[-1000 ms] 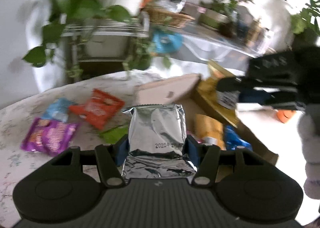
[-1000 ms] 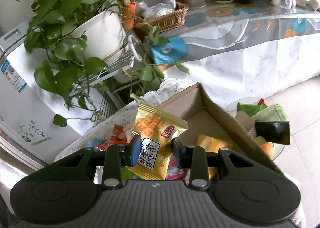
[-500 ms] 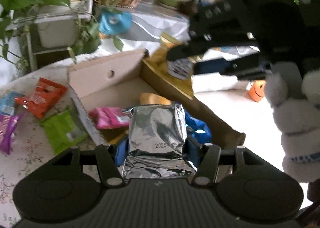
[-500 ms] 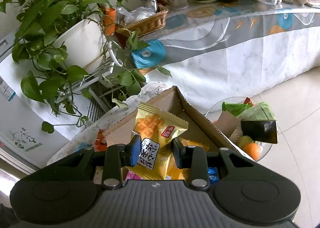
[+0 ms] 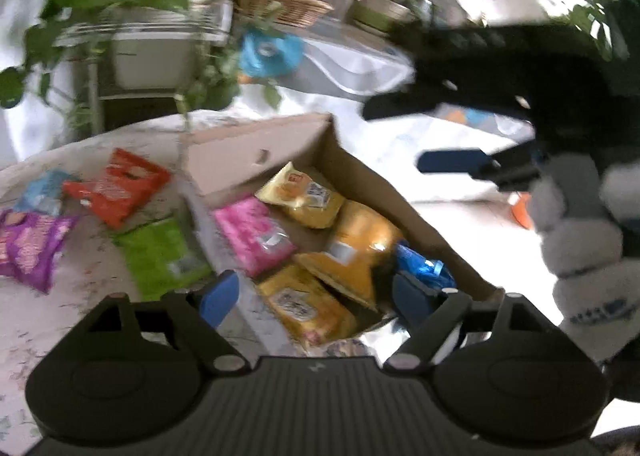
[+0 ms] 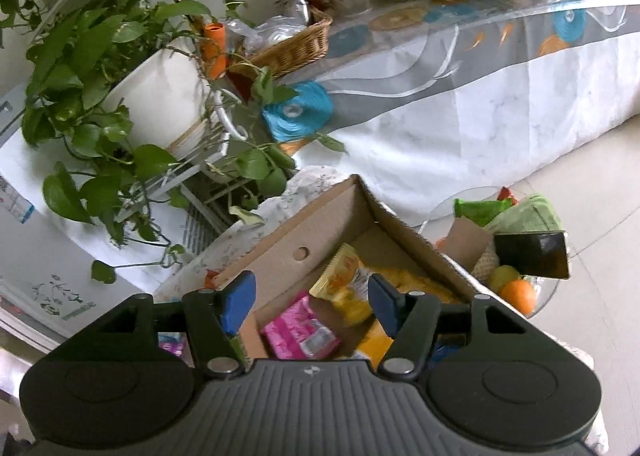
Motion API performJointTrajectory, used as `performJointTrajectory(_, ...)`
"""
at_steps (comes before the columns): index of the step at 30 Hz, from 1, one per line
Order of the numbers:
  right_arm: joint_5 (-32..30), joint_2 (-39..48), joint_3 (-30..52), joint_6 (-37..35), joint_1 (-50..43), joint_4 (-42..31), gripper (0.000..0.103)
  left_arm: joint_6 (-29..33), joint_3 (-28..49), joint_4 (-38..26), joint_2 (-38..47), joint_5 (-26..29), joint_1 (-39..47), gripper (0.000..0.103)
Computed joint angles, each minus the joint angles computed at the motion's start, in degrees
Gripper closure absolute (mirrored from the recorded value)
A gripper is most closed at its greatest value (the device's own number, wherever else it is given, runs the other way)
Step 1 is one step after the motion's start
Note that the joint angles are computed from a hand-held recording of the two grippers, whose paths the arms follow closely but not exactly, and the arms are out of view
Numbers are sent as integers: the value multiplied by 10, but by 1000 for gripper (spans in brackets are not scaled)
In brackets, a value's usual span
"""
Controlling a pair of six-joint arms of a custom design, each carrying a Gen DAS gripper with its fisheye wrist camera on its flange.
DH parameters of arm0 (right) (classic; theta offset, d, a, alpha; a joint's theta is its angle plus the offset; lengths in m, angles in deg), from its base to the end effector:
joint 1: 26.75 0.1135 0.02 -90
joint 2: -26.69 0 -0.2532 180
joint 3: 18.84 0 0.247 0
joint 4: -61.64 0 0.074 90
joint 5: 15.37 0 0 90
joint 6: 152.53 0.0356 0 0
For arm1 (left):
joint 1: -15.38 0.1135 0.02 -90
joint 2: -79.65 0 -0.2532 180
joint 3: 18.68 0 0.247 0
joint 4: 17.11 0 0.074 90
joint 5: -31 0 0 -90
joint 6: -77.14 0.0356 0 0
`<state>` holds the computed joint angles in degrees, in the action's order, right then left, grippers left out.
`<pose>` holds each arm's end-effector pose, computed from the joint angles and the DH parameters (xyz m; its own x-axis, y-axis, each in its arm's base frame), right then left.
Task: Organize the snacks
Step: 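Open the left gripper over the box while the right gripper releases the yellow packet inside, then move the left gripper to the purple packet while the right moves to the green packet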
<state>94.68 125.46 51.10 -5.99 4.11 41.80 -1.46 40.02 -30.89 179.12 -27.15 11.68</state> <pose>0.3032 0.1670 0.1640 -0.5953 0.5573 -0.5789 0.3793 0.8300 0.4090 0.3073 -0.0387 0.1170 -0.7257 0.2152 -0.6535 0.5138 0.8012 -0.3068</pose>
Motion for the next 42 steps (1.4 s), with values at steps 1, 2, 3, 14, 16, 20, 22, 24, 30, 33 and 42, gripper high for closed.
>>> performJointTrajectory(1, -3, 0, 0, -4, 0, 4, 34, 0, 8, -7, 0, 1, 11, 19)
performJointTrajectory(2, -4, 1, 0, -9, 2, 9, 32, 1, 15, -15, 0, 3, 23, 18)
performJointTrajectory(3, -6, 3, 2, -13, 3, 12, 31, 2, 24, -24, 0, 4, 35, 18)
performJointTrajectory(14, -18, 47, 48, -63, 35, 20, 25, -4, 126, -88, 45, -16, 154, 16)
performJointTrajectory(16, -21, 61, 64, -75, 43, 20, 25, -1, 146, -99, 60, -19, 174, 15)
performJointTrajectory(20, -30, 95, 99, -99, 58, 14, 24, 9, 180, -98, 90, -39, 200, 15)
performJointTrajectory(22, -30, 117, 121, -110, 68, 10, 24, 6, 193, -88, 106, -50, 210, 15)
performJointTrajectory(24, -26, 142, 147, -116, 79, 1, 24, 3, 203, -76, 119, -57, 220, 15)
performJointTrajectory(30, 19, 234, 252, -133, 118, -57, 22, -10, 237, -55, 158, -92, 234, 15)
performJointTrajectory(33, 36, 270, 290, -130, 132, -73, 20, -12, 253, -58, 179, -106, 237, 15)
performJointTrajectory(42, 115, 422, 489, -82, 169, -208, 17, -3, 294, -72, 219, -123, 249, 15)
